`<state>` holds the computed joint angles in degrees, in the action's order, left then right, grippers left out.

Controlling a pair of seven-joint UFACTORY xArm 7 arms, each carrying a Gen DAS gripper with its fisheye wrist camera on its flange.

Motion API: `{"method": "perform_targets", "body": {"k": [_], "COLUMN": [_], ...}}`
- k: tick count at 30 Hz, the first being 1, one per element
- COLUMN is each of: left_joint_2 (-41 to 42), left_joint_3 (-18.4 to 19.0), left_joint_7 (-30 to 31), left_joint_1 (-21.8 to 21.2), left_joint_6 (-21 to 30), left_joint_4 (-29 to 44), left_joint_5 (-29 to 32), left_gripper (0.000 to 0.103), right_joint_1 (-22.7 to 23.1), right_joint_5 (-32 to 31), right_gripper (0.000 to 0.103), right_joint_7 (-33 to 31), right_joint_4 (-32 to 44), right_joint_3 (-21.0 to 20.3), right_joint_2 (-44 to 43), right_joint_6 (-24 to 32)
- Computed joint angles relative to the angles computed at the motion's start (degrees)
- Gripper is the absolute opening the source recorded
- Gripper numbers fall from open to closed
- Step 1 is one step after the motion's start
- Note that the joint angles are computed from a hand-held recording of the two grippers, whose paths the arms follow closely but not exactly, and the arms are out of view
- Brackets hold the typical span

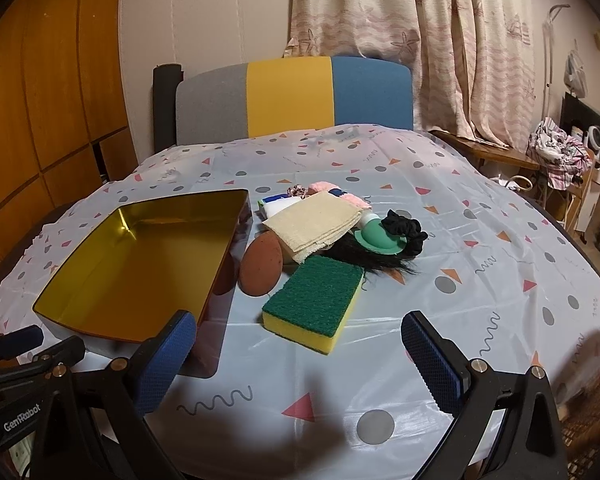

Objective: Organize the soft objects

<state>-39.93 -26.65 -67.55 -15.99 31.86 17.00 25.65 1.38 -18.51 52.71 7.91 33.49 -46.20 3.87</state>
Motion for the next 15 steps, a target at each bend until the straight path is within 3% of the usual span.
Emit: {"method": "perform_targets", "body": {"k": [15], "left_joint_2": [1.6], "left_joint_3": [-0.9], "left_joint_7": [-0.5], "left_joint_1": [0.1], "left_joint_6": [-0.3], "left_joint_4": [1.1], "left_joint_5": [1.5], "left_gripper": [0.058], "right_joint_1": [-1.4], "right_joint_5": [0.1], "right_gripper": [0.103], "right_joint_7": [-2.2], "right_joint_4": [-0.2], "right_joint_3": [-1.6], "right_joint_2": [0.7], "right_joint_6": [-0.7]}}
